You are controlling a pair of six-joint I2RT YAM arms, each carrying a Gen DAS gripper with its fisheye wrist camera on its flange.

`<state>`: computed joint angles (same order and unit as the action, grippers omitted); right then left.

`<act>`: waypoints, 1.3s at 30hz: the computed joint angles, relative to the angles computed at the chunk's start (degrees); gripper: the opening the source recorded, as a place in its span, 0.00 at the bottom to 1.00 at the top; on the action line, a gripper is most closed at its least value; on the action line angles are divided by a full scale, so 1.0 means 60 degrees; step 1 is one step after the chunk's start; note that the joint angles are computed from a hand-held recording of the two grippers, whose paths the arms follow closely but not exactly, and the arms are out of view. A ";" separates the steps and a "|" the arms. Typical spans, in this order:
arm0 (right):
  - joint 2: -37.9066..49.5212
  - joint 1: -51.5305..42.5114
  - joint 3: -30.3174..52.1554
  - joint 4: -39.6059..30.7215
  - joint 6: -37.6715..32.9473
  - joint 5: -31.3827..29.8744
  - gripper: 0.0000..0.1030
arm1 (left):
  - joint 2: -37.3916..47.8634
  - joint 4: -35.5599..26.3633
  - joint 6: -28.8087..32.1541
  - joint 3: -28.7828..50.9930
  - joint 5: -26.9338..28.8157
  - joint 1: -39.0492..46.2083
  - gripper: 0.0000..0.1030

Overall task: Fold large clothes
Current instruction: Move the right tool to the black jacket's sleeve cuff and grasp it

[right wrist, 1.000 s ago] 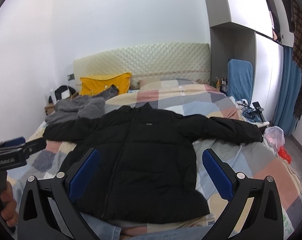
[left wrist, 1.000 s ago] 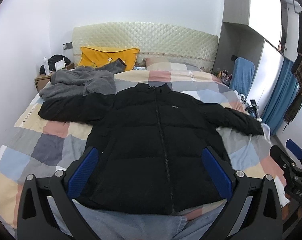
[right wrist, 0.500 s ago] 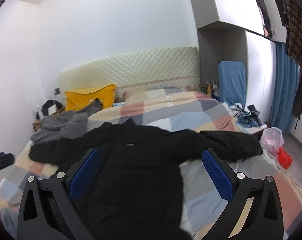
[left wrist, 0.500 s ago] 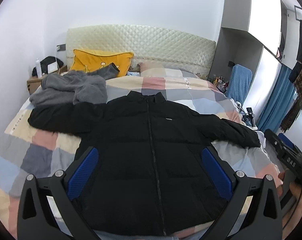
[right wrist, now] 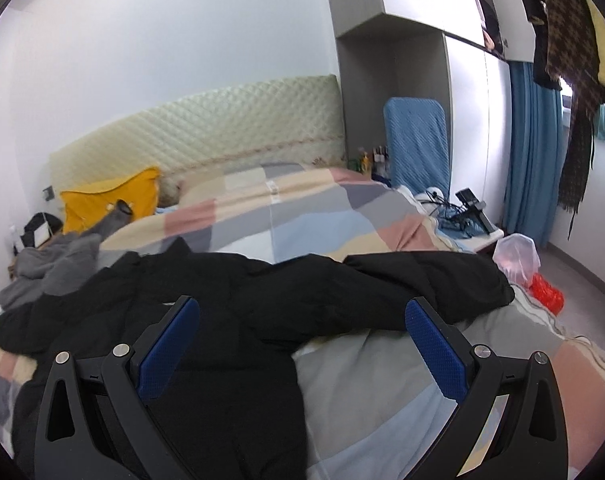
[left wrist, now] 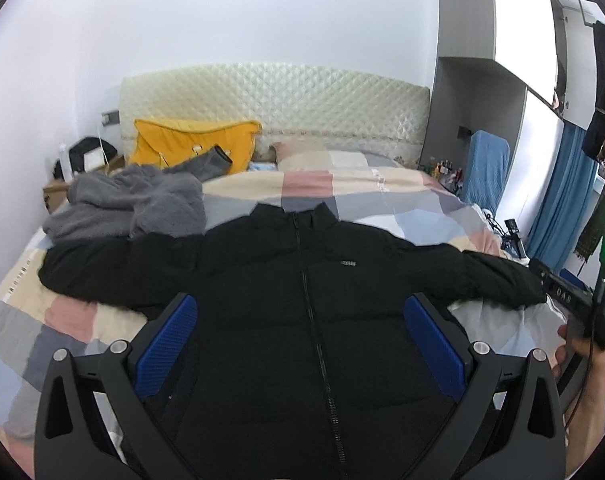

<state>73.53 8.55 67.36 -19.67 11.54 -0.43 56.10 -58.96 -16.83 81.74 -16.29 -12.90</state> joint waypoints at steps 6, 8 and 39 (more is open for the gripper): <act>0.0753 -0.0358 0.0276 0.0767 -0.0063 0.0201 1.00 | -0.0165 0.0748 0.0749 -0.1071 0.0990 0.1118 1.00; 0.1122 -0.0520 0.0395 0.0922 -0.0320 0.0357 1.00 | -0.0142 0.0861 0.0884 -0.1303 0.1309 0.1493 1.00; 0.6083 -0.5206 0.0319 0.3809 0.5521 -0.4734 0.78 | -0.0429 0.1917 0.0562 -0.3526 0.3279 0.2644 1.00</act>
